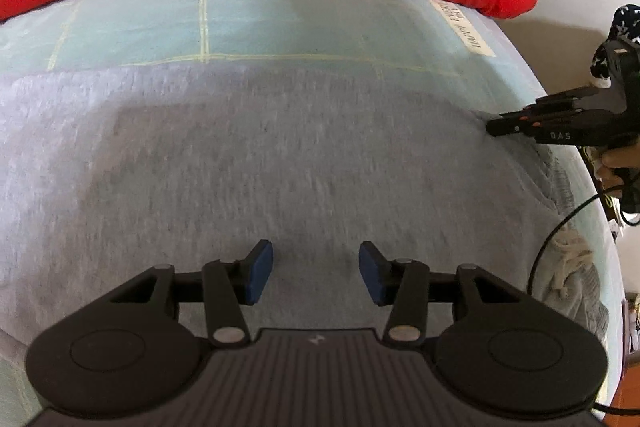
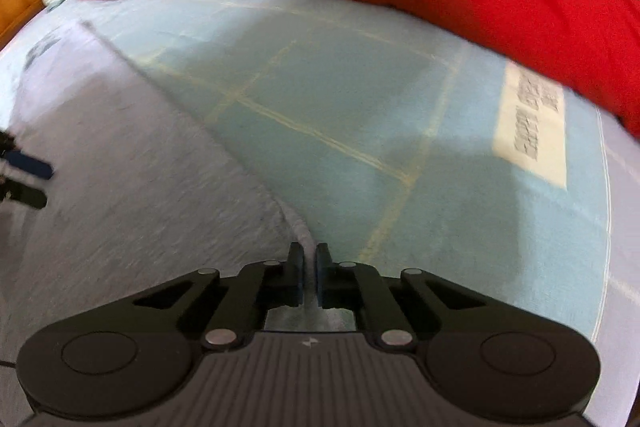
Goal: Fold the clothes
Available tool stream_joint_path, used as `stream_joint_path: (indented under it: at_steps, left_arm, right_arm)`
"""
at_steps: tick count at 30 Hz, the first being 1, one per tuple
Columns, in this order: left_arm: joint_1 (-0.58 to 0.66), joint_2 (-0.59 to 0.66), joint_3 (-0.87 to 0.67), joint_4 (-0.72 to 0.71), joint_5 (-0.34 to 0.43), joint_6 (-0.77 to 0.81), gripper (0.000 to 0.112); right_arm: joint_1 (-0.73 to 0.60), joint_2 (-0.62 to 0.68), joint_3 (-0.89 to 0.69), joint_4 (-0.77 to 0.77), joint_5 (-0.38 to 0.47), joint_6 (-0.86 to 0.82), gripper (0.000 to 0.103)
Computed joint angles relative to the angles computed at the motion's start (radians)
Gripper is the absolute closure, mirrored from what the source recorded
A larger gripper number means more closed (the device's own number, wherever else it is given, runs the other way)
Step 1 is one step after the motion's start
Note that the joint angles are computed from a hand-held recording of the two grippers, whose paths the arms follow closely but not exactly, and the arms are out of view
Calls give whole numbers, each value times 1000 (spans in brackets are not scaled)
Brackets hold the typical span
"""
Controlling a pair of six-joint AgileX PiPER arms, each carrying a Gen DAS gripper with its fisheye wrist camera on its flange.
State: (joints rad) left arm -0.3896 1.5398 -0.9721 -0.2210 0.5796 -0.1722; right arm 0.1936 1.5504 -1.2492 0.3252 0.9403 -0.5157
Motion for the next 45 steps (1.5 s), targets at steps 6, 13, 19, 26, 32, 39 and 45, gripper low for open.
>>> stream_joint_path:
  at_steps: [6,13,19,26,32,39,45]
  left_arm:
    - [7,-12,-11,53,-6,56,64]
    - [85,16,81,43,-104,96,61]
    - [75,-25,69,305,-34,-154,64]
    - [46,-232,106,86,67,2,61]
    - [-70,-316,183,-54,72,44,61]
    - [-203,-494,278,84,144,-230,61]
    - [-161,-485,380,-136,19,1,60]
  right_arm:
    - [-5,-101,4,11,27,67,59]
    - [89,-146,71,-36,165,49,50]
    - [61,-176,135,-81,118,131,49]
    - [218,-300,102,-173,189,248,30]
    - [376,-381,134,-180,235,431,28]
    - [559,-484,201,-228,267,682,27]
    - [774,-518,267,-279,193,992,27]
